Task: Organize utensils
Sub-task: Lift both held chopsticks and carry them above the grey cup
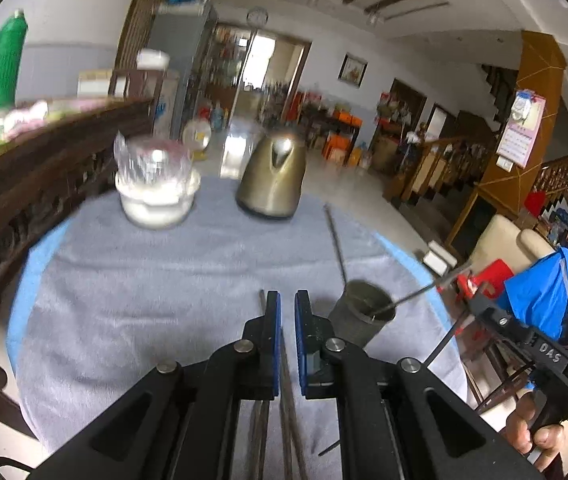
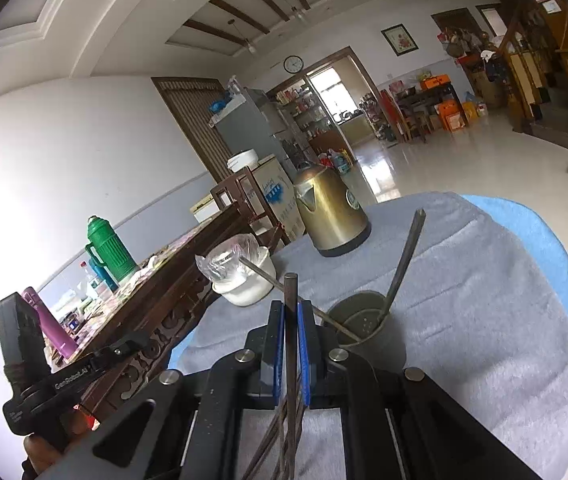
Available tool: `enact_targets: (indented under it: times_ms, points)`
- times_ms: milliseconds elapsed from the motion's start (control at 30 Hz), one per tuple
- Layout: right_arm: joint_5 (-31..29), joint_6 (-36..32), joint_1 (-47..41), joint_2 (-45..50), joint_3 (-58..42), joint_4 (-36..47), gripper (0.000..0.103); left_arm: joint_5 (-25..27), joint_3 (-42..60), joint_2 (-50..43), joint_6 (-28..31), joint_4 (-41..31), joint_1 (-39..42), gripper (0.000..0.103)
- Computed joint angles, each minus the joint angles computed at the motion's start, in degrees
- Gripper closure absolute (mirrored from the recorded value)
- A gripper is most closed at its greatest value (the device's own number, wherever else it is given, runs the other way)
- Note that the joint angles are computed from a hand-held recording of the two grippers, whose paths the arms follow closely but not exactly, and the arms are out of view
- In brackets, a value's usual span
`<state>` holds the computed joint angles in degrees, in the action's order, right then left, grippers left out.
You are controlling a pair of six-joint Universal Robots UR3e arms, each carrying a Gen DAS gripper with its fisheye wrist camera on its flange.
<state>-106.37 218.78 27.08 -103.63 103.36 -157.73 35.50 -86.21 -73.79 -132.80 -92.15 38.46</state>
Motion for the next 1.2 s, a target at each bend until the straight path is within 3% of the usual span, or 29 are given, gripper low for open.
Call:
enact_targets:
  times_ms: [300,633,833,1200]
  points:
    - [1.7,0.6,-1.3,-0.7,2.8,-1.0,0.096,14.4,5.4,-16.3,-12.2,9.7,-11.4,0.093]
    - [6.5,2.3,-6.3,-4.7,9.3,-3.9,0.096,27.2,34.5,-45.0,-24.3,9.4,-28.9,0.072]
    - [10.2,2.5,-10.3,-7.7,12.5,-3.9,0.096,33.8,58.0,-61.8,-26.4,1.6,-36.3,0.072]
    - [16.7,2.5,-17.3,-12.4,17.9,-4.1,0.096,34.9,66.6,-68.9,-24.4,1.3,-39.4,0.071]
